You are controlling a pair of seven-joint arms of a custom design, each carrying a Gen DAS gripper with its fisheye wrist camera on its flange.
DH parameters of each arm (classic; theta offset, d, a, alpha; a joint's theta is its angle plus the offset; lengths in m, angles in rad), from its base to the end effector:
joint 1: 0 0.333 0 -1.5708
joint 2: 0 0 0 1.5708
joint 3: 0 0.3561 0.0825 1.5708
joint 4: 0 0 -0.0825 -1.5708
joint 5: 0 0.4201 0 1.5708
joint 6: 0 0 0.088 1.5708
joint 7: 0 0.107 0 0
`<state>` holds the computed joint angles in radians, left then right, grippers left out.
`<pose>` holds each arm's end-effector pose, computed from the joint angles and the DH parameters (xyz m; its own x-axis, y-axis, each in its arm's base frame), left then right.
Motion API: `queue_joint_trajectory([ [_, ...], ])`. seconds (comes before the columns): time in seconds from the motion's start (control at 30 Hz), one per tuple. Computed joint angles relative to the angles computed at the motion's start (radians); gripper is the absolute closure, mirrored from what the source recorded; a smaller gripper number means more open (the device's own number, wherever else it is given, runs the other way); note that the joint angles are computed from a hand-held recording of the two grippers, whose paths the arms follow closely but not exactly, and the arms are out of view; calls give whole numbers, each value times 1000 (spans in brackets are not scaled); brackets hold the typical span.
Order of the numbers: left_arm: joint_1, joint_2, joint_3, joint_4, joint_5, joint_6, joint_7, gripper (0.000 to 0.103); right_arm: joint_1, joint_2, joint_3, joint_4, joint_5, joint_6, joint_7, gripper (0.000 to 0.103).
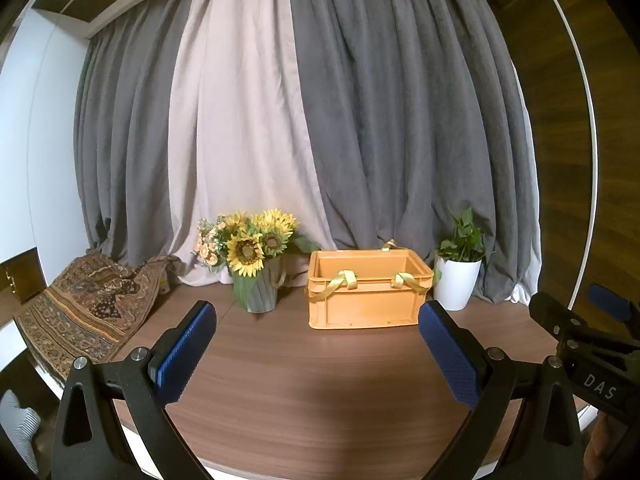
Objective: Organize soft objects
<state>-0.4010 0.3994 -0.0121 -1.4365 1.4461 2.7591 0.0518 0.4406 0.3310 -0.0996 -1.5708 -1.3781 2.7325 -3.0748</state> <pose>0.6897 -0.3455 0.5691 -0.0260 -0.9992 -0.0317 -0.2888 0.0378 -0.9566 0.6865 0.2950 0.5479 -0.1249 -0.9896 -0.0708 -0.3459 0.1103 -0.9318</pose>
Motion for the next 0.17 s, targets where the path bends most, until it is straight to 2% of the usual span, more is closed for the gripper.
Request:
queue_joint_trajectory([
  [0.17,0,0,-3,0,-31,-6,21,0,-3,-4,1,-3,4,0,-6,10],
])
